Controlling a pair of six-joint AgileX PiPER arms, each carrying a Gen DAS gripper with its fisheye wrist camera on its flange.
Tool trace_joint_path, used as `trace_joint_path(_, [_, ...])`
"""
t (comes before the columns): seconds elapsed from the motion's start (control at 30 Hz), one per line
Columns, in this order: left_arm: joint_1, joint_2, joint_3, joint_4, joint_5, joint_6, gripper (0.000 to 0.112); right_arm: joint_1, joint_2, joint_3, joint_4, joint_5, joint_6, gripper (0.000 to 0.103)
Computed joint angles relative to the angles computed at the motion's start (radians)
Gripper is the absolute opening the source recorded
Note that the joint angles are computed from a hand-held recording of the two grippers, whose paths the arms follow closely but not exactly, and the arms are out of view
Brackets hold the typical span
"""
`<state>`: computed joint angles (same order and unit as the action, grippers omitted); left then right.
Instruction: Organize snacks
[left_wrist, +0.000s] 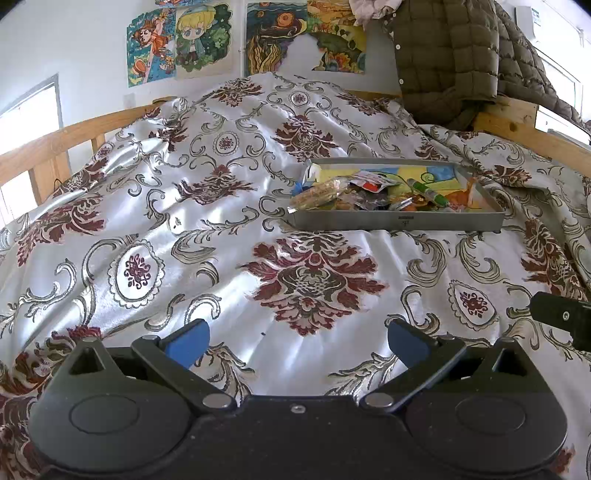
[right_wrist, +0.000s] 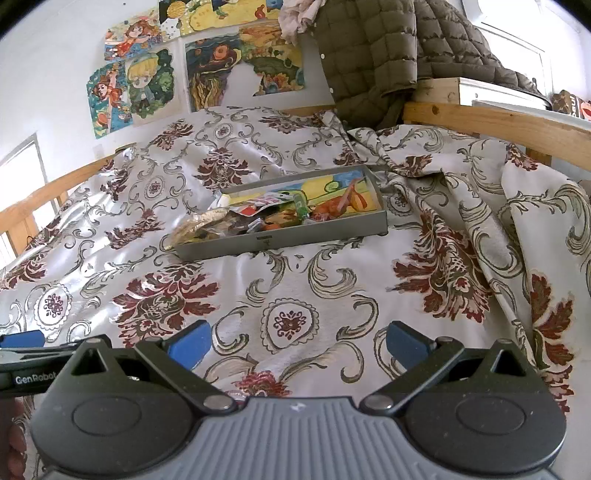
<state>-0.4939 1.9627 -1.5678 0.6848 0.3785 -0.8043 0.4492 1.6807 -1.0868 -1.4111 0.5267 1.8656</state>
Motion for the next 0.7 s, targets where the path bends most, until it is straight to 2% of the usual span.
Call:
trace_joint_path(0.37, [0.003, 0.003, 0.002, 0.0, 0.007, 0.009, 0.102, -0.002, 0.001, -0.001, 0.007, -0.003, -0.009, 0.103])
trace_joint_path(0.53, [-0.017, 0.006, 0.0, 0.127, 0.041, -0.079, 0.102, -0.004, 0.003, -0.001, 0.007, -0.004, -0.01, 0.103])
trace_joint_path(0.7, [-0.012, 0.008, -0.016, 0.051, 0.031, 0.006, 0.102, -0.007, 0.009, -0.004, 0.024, -0.008, -0.025, 0.103])
